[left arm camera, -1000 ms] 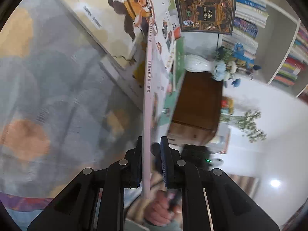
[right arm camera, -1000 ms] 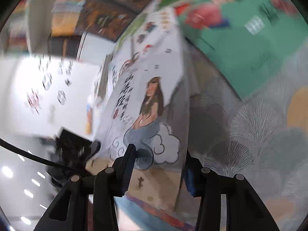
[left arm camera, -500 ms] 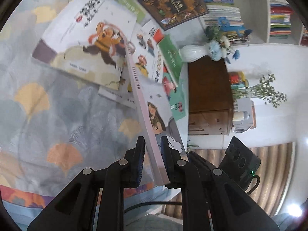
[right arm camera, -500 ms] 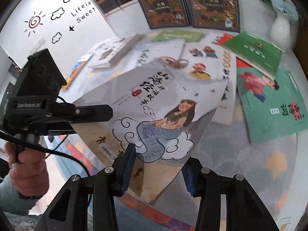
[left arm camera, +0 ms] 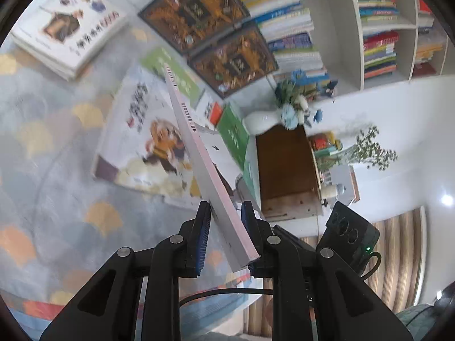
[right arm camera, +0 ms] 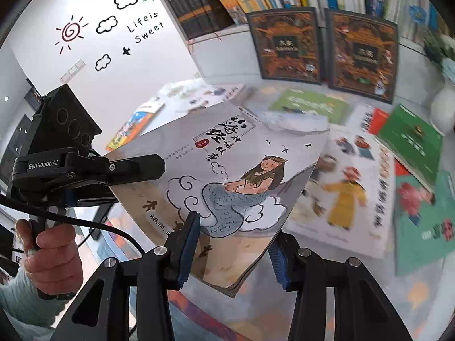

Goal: Organize books

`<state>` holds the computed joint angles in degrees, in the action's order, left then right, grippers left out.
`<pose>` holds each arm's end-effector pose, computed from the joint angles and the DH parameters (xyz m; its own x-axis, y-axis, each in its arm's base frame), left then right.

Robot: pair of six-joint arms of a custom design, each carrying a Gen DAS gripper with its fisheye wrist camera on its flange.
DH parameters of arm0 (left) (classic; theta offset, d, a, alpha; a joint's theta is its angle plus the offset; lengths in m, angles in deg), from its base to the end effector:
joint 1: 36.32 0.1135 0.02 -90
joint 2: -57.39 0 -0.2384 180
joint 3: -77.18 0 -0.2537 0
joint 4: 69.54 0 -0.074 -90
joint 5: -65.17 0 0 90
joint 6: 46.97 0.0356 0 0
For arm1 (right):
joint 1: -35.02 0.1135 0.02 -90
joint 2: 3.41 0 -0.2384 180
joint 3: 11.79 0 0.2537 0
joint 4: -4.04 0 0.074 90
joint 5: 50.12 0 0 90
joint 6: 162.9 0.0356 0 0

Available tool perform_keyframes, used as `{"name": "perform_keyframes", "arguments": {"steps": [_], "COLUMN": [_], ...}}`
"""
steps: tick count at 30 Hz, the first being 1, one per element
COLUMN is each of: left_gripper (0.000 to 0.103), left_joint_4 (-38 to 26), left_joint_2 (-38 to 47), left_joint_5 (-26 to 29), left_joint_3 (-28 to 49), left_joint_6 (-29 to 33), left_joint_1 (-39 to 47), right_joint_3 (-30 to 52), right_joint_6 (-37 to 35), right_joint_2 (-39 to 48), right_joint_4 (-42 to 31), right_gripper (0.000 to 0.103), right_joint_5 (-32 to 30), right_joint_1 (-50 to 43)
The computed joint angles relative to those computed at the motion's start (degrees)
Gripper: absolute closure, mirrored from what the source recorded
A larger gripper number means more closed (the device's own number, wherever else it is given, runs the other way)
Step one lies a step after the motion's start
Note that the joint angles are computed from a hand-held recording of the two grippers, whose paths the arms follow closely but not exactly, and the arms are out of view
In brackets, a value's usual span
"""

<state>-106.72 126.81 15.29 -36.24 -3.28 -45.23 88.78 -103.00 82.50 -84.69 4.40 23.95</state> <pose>0.2603 -0.0640 0.2590 -0.8770 -0.4222 -0.2294 -0.0408 0.5411 -0.8400 0.2755 -0.0329 0.3165 -0.8165 -0.2564 -0.5174 -0.4733 0.8105 0.3452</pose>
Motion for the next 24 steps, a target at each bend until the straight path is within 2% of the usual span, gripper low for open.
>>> {"name": "perform_keyframes", "arguments": {"steps": [7, 16, 19, 24], "left_gripper": [0.085, 0.085, 0.085, 0.085], "left_joint_4": [-6.47, -19.76, -23.87, -27.25], "left_joint_2": [3.45, 14.26, 19.96, 32.63], "left_joint_5": [8.13, 15.26, 16.44, 16.61], "left_joint_3": [3.29, 10.34, 15.31, 29.06], "left_joint_6": [9.56, 28.52, 33.99, 38.95], "left_joint_1": [12.4, 25.28, 28.53, 32.49], "right_joint_3": [0.14, 0.92, 3.91, 16.34], "right_joint_6": [13.74, 24.72, 27.14, 30.69], "right_joint_2": [1.07, 5.79, 8.93, 20.55], "right_joint_4": [7.98, 14.09, 15.91, 18.18], "right_gripper": [0.056, 0.056, 0.056, 0.056], "right_joint_5": [3.64, 9.23, 12.07, 14.38], "right_joint_1": [12.92, 24.72, 28.45, 32.14]}}
